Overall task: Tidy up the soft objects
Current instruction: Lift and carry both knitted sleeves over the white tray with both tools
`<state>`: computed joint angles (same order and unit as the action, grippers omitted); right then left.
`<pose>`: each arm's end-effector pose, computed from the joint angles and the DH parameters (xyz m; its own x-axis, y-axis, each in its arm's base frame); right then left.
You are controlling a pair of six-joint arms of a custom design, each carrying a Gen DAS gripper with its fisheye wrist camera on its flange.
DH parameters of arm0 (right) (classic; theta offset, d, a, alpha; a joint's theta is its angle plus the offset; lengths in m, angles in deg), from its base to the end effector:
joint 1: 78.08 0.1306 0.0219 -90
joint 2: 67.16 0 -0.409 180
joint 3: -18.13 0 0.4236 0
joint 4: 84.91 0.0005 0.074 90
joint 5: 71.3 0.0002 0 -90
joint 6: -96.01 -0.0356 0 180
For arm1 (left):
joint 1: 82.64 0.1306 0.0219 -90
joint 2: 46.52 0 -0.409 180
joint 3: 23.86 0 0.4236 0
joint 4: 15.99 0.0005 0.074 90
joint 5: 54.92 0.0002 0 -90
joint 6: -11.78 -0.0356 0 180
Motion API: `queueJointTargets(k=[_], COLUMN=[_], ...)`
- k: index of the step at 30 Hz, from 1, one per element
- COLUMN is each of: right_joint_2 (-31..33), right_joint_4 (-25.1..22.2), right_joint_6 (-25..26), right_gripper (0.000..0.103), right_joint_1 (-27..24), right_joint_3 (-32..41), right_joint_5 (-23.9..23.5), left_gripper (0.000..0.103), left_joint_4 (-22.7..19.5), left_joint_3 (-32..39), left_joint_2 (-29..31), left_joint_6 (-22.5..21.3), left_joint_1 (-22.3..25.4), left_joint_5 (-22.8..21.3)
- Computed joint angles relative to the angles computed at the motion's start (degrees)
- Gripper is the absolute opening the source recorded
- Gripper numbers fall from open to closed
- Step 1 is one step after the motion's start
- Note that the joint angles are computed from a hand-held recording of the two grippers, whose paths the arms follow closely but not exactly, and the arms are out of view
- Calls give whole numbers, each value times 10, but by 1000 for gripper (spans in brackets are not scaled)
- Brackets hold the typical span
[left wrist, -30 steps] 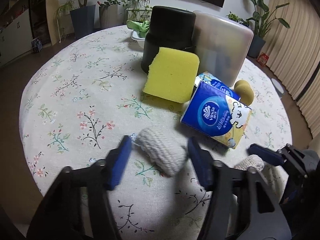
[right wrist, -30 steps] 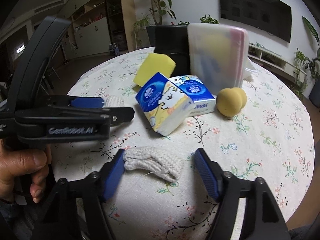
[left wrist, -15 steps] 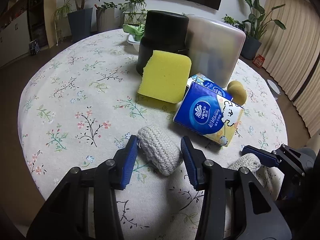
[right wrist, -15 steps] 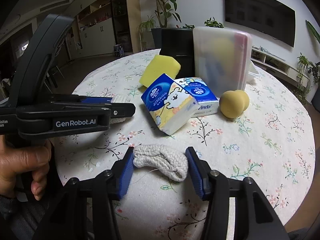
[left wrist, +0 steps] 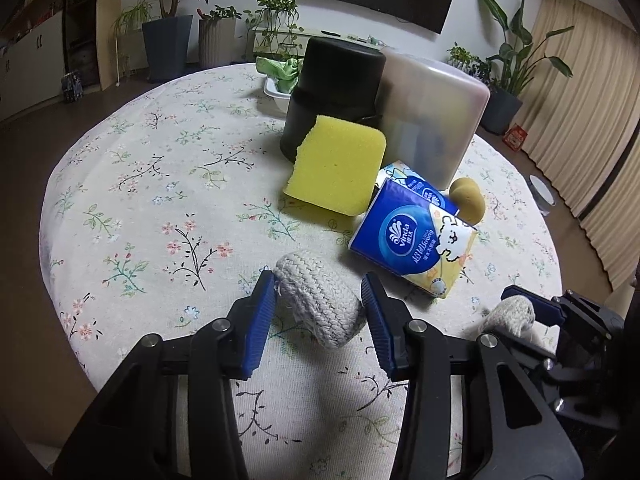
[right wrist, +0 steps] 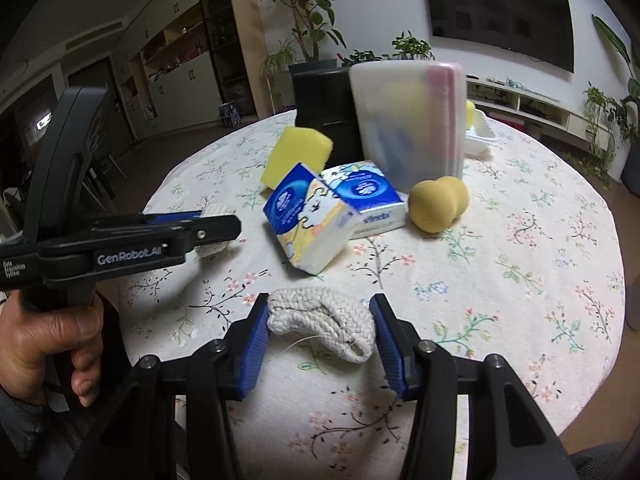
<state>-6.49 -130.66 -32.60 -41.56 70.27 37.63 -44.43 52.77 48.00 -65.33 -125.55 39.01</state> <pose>0.2508 0.1707 0.3368 -0.7661 0.1672 -0.6206 0.0862 0.9836 0.1585 0.3882 -0.3649 0.3288 -0.6757 0.3243 -0.6620 0.5777 0.7907 -0.2024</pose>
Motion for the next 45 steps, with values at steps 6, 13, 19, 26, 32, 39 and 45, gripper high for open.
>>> queueJointTargets(k=[6,13,19,26,32,39,45], right_joint_2=[-16,-58,-91,-83,-39,60,156], right_joint_4=[-24,-63,-81,-79,-61,-32,-24], right_joint_6=[0,15,72,154,232,294,333], right_gripper=[53,53,53,53,53,53,53], right_joint_1=[-15,-74,-184,-316,-421,-506,-520], right_joint_3=[6,12,21,41,71,134,209], right_joint_5=[2,-4,-35,-82,-121,-166,-183], left_gripper=[41,41,41,41,41,41,41], left_joint_4=[-2,-13,-28,-46,-80,-165,-257], left_joint_3=[-1,15,54,114,209,405,587], left_joint_2=[-7,-11,2,40,97,213,323], left_joint_6=[6,0,-23,-34,-63,-109,-152], left_joint_1=[5,23,52,80,95,92,79], left_joint_5=[16,27,25,38,46,50,52])
